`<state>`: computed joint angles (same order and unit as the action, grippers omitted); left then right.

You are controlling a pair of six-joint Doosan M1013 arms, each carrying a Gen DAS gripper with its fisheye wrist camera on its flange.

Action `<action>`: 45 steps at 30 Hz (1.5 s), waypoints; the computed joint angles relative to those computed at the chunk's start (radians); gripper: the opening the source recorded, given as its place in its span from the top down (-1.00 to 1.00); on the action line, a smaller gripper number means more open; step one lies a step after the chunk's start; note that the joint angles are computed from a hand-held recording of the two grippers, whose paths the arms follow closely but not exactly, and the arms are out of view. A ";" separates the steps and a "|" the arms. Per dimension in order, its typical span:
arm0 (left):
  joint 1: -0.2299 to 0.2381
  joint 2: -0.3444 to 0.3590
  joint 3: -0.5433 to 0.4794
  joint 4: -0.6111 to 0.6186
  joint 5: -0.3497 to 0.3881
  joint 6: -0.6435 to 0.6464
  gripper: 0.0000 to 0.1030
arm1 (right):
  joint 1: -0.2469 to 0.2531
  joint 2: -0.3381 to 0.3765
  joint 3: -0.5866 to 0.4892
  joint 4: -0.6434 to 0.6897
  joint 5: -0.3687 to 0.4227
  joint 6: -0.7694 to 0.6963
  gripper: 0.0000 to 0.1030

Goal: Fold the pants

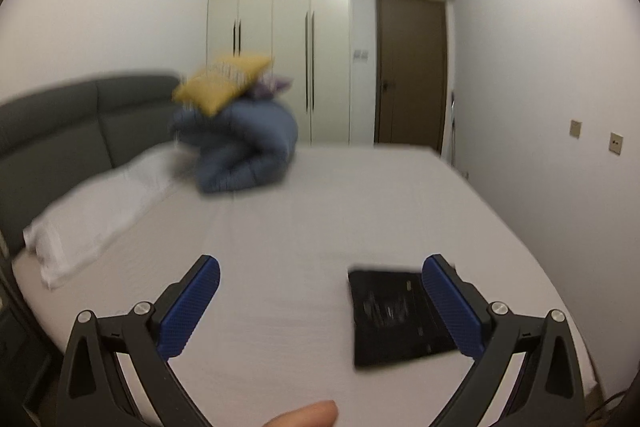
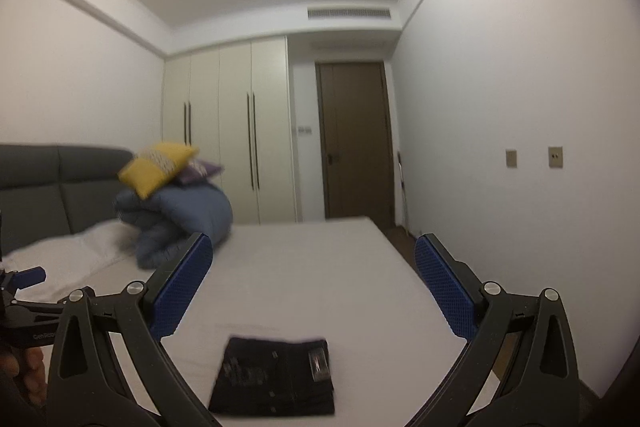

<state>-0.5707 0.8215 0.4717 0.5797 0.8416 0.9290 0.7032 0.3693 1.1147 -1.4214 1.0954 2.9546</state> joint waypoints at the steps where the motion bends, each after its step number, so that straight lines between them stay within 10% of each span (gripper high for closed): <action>1: 0.003 0.021 -0.037 -0.056 0.046 0.031 -1.00 | -0.004 0.010 -0.011 0.029 0.013 -0.020 -1.00; 15: -0.002 0.090 -0.089 -0.202 0.244 0.140 -1.00 | -0.065 0.071 -0.046 0.463 0.144 -0.122 -1.00; 45: 0.016 0.145 -0.156 -0.297 0.342 0.167 -1.00 | -0.093 0.139 -0.096 0.566 0.124 -0.237 -1.00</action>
<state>-0.5549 0.9662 0.3157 0.2828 1.1836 1.0964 0.6107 0.5081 1.0182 -0.8552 1.2194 2.7180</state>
